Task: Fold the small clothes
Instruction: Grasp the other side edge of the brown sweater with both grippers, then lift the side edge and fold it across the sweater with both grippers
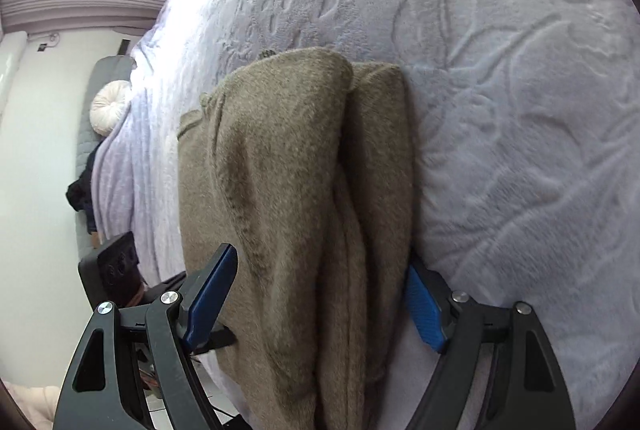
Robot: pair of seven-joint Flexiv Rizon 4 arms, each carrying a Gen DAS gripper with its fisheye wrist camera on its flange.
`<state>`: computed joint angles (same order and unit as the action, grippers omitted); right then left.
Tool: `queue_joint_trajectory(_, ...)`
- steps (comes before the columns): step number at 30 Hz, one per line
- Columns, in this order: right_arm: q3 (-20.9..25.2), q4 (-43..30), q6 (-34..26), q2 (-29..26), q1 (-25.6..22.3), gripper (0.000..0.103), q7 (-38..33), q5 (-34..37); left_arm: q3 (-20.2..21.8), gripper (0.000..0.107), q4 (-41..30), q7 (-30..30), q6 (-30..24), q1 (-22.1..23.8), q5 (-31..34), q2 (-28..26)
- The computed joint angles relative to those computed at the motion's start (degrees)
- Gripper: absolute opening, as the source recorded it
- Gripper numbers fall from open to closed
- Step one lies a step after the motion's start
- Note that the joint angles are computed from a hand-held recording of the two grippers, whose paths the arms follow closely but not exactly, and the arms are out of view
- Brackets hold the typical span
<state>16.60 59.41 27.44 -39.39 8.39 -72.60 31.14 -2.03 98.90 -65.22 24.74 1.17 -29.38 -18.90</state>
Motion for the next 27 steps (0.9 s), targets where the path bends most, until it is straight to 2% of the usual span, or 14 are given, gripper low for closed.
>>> queue_joint_trajectory(4, 1.13, -2.10, 0.58, -1.67, -0.58, 0.089, -2.27, 2.11, -0.28, 0.103, -0.05, -2.14, 2.16, -0.90, -0.15, -0.19)
queue_joint_trajectory(8, 1.65, -2.91, 1.99, -3.07, -0.42, 0.089, -1.60, 3.94, -0.06, 0.102, 1.95, -1.83, 3.31, -0.52, -1.17, 0.67)
queue_joint_trajectory(9, 1.40, -2.51, 2.13, -2.90, -0.42, 0.086, -0.65, 3.89, 0.17, 0.097, 2.27, -2.17, 3.62, -0.56, -0.78, 1.03)
queue_joint_trajectory(12, 1.06, -2.25, 0.24, -2.32, -0.36, 0.047, 2.27, 3.02, 0.41, 0.080, 2.76, -2.38, 4.51, -0.88, 0.50, 2.19)
queue_joint_trajectory(13, 1.31, -2.07, 0.14, -2.11, -0.65, 0.044, 2.11, 3.39, 0.44, 0.072, 3.07, -1.99, 4.75, -0.93, 0.71, 2.81)
queue_joint_trajectory(16, 1.45, -1.54, 1.50, -1.24, -0.41, 0.040, 1.74, 3.77, 0.55, 0.056, 3.52, -0.69, 4.56, -0.72, 0.21, 4.54)
queue_joint_trajectory(17, 1.76, -1.22, 2.48, -0.87, -0.44, 0.040, 1.99, 4.60, 0.66, 0.054, 3.64, -0.29, 4.33, -0.59, -0.06, 5.22)
queue_joint_trajectory(20, 3.02, -0.45, 4.46, 0.22, -0.93, 0.040, 1.66, 7.40, 1.12, 0.053, 4.16, 0.65, 3.68, -0.40, -0.69, 7.45)
queue_joint_trajectory(27, 3.69, 0.57, 4.49, 3.61, 0.13, 0.040, 1.59, 9.25, 3.24, 0.053, 5.98, 1.86, 0.51, 0.33, -1.18, 13.48)
